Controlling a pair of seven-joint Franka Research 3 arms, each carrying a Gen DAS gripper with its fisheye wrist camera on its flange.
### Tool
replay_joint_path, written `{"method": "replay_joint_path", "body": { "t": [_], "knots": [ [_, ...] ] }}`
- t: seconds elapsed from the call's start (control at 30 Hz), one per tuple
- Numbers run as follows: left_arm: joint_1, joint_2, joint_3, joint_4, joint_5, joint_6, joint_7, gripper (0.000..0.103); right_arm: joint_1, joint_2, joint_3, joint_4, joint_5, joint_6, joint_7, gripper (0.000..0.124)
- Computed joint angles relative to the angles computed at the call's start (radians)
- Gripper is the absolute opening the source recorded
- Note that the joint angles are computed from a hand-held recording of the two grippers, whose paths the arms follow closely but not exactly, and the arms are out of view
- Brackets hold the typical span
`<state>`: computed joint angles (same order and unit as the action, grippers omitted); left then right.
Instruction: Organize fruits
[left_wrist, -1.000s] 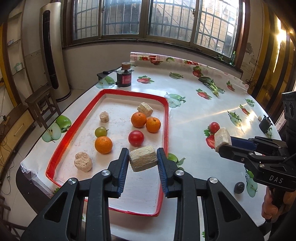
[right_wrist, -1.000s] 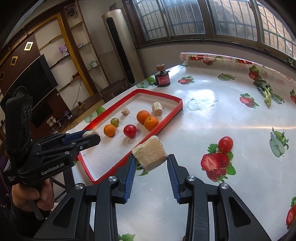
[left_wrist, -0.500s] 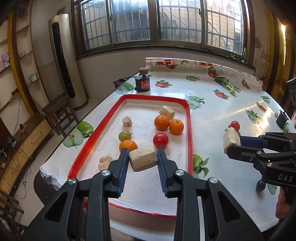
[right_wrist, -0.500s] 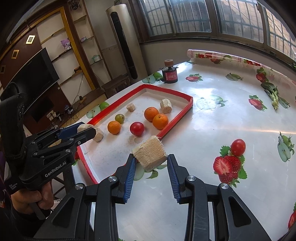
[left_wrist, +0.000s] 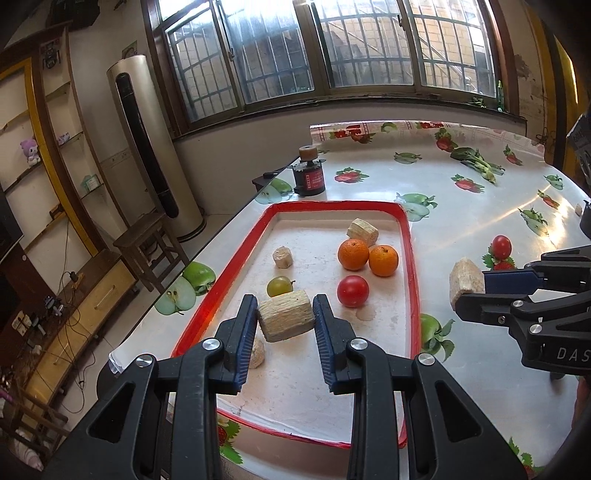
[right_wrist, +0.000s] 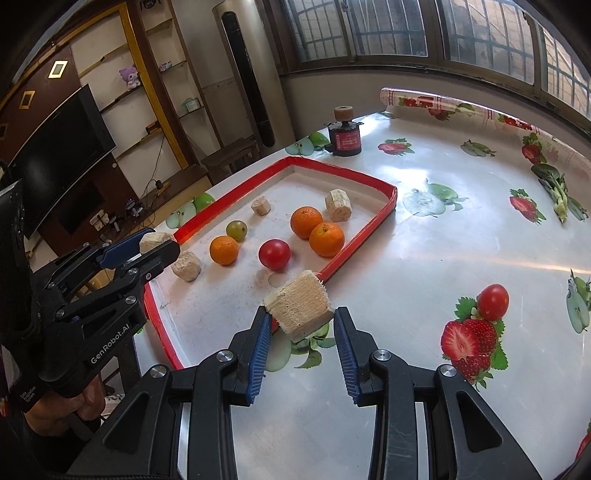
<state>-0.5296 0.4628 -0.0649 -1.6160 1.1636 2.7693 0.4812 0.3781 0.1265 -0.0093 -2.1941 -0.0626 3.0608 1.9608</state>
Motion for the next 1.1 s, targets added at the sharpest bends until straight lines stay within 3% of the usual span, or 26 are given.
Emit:
{"method": "replay_joint_path", "body": {
  "t": [0.17, 0.3, 0.4, 0.57, 0.7, 0.87, 1.1],
  "knots": [
    [-0.011, 0.008, 0.011, 0.013, 0.039, -0.016, -0.025, 0.028, -0.002, 0.025, 0.004, 0.027, 0.018, -0.012, -0.024, 0.035],
    [0.051, 0.018, -0.031, 0.006, -0.08, 0.057, 0.059, 0.028, -0.004, 0.041, 0.005, 0.049, 0.043, -0.026, -0.046, 0.035],
    [0.178, 0.04, -0.145, -0.012, -0.343, 0.141, 0.267, 0.028, -0.003, 0.052, 0.003, 0.067, 0.052, -0.029, -0.057, 0.035],
    [0.356, 0.087, -0.331, -0.011, -0.653, 0.165, 0.518, 0.028, -0.004, 0.089, 0.001, 0.124, 0.072, -0.032, -0.084, 0.035],
    [0.374, 0.092, -0.338, 0.001, -0.746, 0.162, 0.575, 0.028, -0.03, 0.132, 0.027, 0.185, 0.137, -0.038, -0.144, 0.035],
    [0.433, 0.087, -0.404, -0.023, -0.88, 0.151, 0.691, 0.028, -0.064, 0.17, 0.075, 0.237, 0.23, -0.042, -0.244, 0.035],
    [0.445, 0.052, -0.436, -0.085, -0.995, 0.123, 0.835, 0.028, -0.072, 0.2, 0.105, 0.264, 0.321, -0.063, -0.355, 0.035]
  ]
}}
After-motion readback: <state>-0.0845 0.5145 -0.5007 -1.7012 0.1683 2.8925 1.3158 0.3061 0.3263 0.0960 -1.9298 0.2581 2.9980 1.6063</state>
